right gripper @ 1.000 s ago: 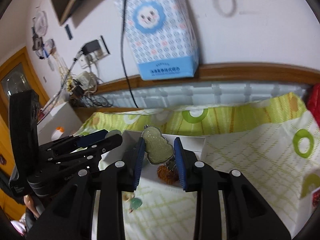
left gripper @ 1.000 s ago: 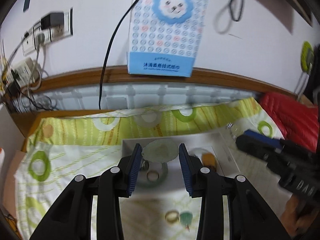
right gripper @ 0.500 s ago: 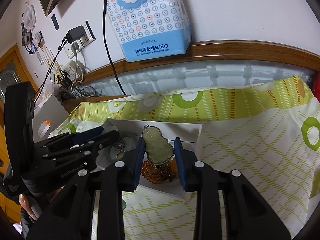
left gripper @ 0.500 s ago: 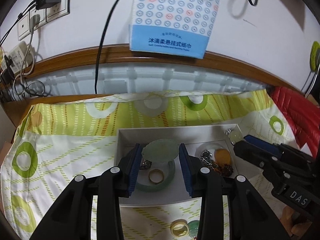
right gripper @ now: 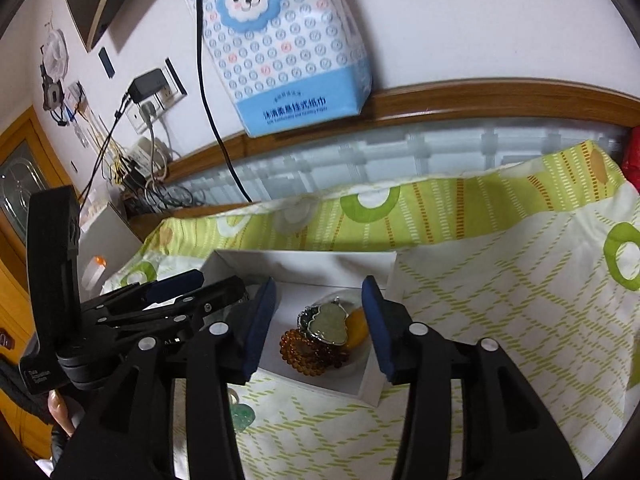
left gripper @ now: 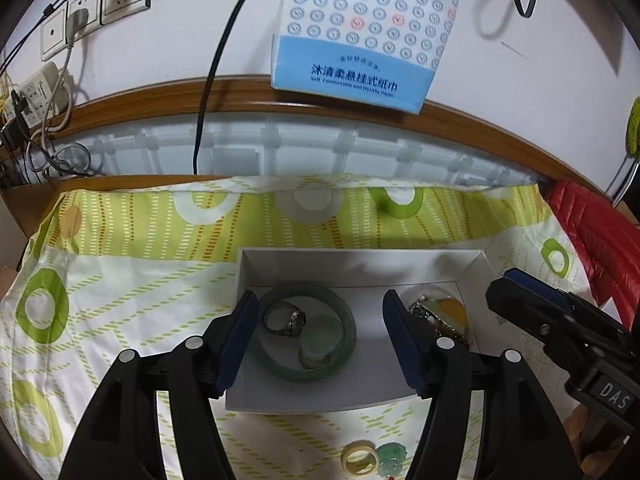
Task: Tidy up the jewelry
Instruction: 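Move both grippers back to the pale jade donut and green jade bead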
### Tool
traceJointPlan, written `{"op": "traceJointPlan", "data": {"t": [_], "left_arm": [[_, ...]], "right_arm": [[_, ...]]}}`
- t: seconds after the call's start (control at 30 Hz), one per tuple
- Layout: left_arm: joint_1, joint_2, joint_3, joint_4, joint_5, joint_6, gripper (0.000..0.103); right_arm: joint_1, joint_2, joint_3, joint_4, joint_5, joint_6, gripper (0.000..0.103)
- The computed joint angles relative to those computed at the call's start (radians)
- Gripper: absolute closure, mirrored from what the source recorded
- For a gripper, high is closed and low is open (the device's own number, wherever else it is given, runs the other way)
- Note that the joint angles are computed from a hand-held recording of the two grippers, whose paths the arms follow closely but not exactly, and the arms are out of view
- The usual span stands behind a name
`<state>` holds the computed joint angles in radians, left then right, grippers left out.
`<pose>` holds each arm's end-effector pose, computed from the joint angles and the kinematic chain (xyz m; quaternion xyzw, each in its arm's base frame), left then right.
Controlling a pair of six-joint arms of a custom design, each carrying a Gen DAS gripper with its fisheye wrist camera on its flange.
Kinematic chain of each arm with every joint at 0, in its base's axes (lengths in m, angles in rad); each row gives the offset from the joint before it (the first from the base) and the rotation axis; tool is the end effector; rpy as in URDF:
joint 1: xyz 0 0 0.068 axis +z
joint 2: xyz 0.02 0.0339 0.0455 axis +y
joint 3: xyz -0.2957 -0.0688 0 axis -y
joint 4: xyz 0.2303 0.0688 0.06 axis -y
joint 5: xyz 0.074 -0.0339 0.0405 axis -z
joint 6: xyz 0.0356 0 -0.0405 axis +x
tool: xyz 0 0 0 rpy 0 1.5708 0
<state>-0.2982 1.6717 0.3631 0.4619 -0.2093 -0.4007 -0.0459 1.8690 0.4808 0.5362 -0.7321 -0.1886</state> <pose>0.2311 -0.0633 0.1193 -0.0846 0.9269 -0.0288 0.3644 0.2747 0.0112 0.1050 -0.1879 0.8629 0.2943 0.3653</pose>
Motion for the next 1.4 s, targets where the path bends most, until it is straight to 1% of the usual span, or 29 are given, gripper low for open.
{"op": "traceJointPlan", "data": {"t": [0.17, 0.57, 0.67, 0.9, 0.97, 1.1, 1.4], "left_arm": [[-0.023, -0.036, -0.008, -0.016, -0.044, -0.007, 0.036], [-0.040, -0.062, -0.019, -0.028, -0.094, -0.014, 0.028], [-0.037, -0.063, -0.020, -0.030, -0.093, -0.015, 0.028], [-0.047, -0.058, -0.020, -0.035, -0.110, -0.016, 0.026], [-0.050, -0.058, -0.023, -0.034, -0.114, -0.014, 0.026], [-0.061, -0.057, -0.027, -0.031, -0.133, -0.018, 0.021], [-0.062, -0.045, -0.027, -0.033, -0.142, -0.022, 0.017]], "right_arm": [[-0.014, -0.014, -0.012, -0.001, -0.018, 0.003, 0.056], [-0.035, -0.026, -0.032, 0.004, -0.036, 0.004, 0.053], [-0.042, -0.035, -0.041, 0.010, -0.043, 0.006, 0.048], [-0.049, -0.051, -0.054, 0.006, -0.054, 0.000, 0.046], [-0.050, -0.054, -0.059, 0.009, -0.054, 0.000, 0.044], [-0.052, -0.063, -0.074, 0.026, -0.053, 0.003, 0.041], [-0.049, -0.057, -0.084, 0.050, -0.038, 0.016, 0.033]]}}
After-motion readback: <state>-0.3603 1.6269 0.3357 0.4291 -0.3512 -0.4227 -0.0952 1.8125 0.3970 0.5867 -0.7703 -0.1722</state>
